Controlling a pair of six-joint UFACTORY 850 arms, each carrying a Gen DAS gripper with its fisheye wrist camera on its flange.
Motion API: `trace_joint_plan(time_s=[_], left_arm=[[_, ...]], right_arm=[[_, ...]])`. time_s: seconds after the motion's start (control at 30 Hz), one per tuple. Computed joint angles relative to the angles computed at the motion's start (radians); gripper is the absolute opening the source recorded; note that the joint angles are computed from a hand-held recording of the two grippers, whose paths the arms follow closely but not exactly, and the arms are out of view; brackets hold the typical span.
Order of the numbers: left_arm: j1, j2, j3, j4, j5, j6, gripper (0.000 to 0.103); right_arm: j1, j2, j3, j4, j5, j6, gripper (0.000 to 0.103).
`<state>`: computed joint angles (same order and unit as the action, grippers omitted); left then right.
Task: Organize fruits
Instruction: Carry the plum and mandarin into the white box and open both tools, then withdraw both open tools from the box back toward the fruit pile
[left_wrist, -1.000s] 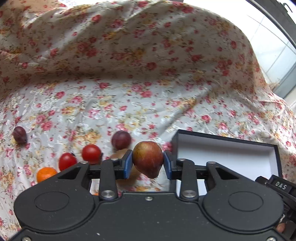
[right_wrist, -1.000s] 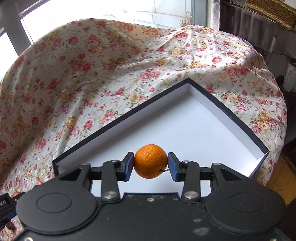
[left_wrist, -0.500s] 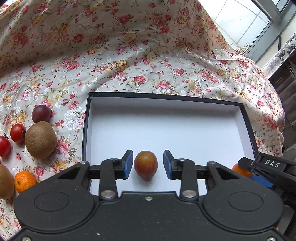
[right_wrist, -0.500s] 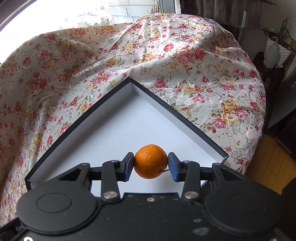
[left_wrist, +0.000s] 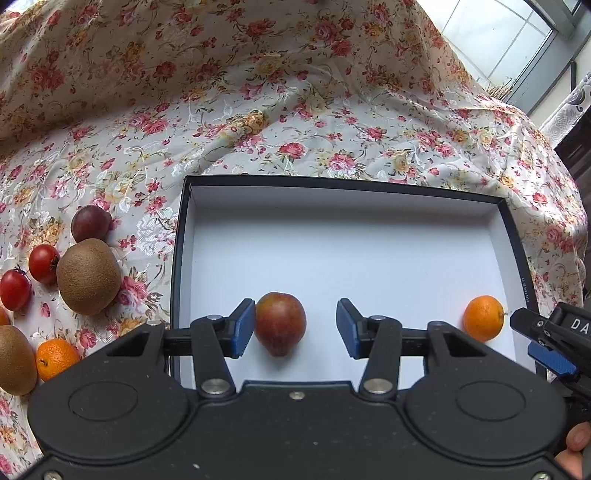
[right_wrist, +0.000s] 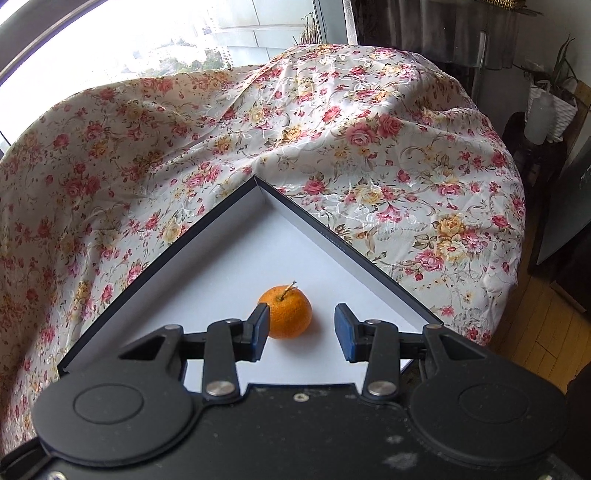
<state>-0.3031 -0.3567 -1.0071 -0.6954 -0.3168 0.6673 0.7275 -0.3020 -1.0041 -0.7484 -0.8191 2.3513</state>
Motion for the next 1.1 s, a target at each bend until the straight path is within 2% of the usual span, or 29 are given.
trace_joint_plan(time_s=[0.27,0.4,0.63,0.87,1.1], left_arm=[[0.002,-0.006,-0.009,0.143,0.014,-0.134,0.056],[-0.005,0.011,0.005,0.211,0.056,-0.179,0.056],[0.005,0.022,0.01,0.175,0.067,-0.126,0.057],[0.025,0.031,0.012,0.227,0.096,-0.169,0.057],[0.078,0.032,-0.003,0.302,0.115,-0.259,0.058]], right_arm=[[-0.011,-0.015,-0.015,0.049,0.016,-0.077,0.042],[-0.021,-0.026,-0.026,0.09,0.029,-0.135,0.042],[-0.025,-0.052,-0.058,0.136,0.025,-0.212,0.042],[-0.033,-0.086,-0.103,0.199,0.001,-0.294,0.042],[-0.021,-0.145,-0.186,0.219,-0.054,-0.364,0.042]])
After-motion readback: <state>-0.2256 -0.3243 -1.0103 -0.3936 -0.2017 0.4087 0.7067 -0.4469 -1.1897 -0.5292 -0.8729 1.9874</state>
